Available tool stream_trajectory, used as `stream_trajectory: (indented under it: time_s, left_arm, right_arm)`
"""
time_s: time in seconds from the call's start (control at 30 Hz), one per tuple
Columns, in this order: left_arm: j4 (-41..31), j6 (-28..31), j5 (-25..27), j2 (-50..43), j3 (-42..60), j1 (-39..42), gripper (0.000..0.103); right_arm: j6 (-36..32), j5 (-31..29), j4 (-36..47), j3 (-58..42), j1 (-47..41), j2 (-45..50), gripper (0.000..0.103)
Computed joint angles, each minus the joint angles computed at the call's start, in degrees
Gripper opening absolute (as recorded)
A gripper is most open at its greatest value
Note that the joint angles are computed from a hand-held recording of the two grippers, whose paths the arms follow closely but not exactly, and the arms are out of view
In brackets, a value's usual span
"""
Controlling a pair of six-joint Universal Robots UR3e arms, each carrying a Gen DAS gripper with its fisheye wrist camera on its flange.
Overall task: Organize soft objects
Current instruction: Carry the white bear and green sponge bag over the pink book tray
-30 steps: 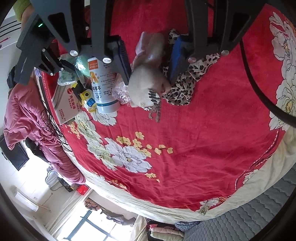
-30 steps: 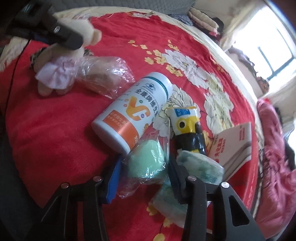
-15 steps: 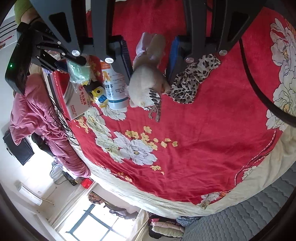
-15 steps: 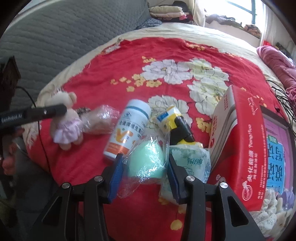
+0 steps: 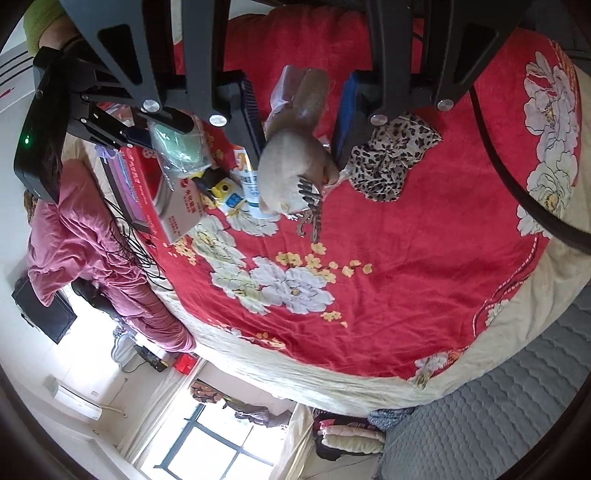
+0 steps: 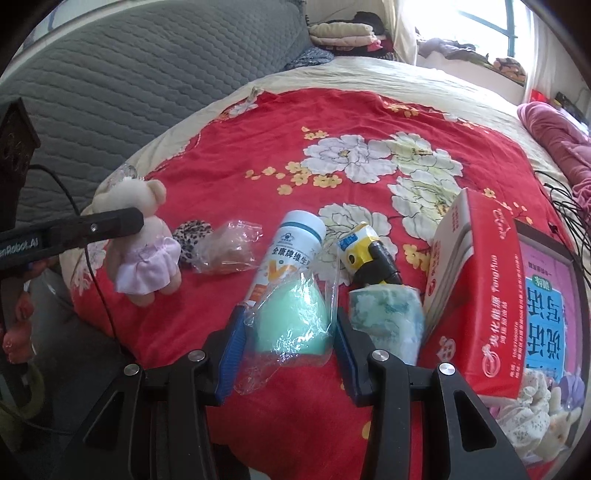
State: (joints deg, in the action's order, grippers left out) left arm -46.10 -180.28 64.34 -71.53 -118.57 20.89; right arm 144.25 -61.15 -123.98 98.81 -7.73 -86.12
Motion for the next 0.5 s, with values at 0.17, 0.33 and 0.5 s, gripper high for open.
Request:
stream_trajectory:
  time_s: [0.17, 0.33, 0.5]
  left_arm:
    - [-0.7, -1.1, 0.8, 1.4, 0.7, -2.3, 0.037]
    - [-0.8, -2.8, 2.8, 1.6, 2.6, -5.8, 0.037]
    - [-0.8, -4.6, 4.9, 1.9, 4.1, -8.9, 0.037]
  right_arm:
    - [-0.3, 2.8, 3.1, 0.2, -3.1, -3.2, 0.047]
    - [-1.3, 5.3, 6.3, 0.0, -6.1, -6.4, 0.047]
    - [-2.2, 7.3, 9.5, -0.2, -8.9, -9.3, 0.047]
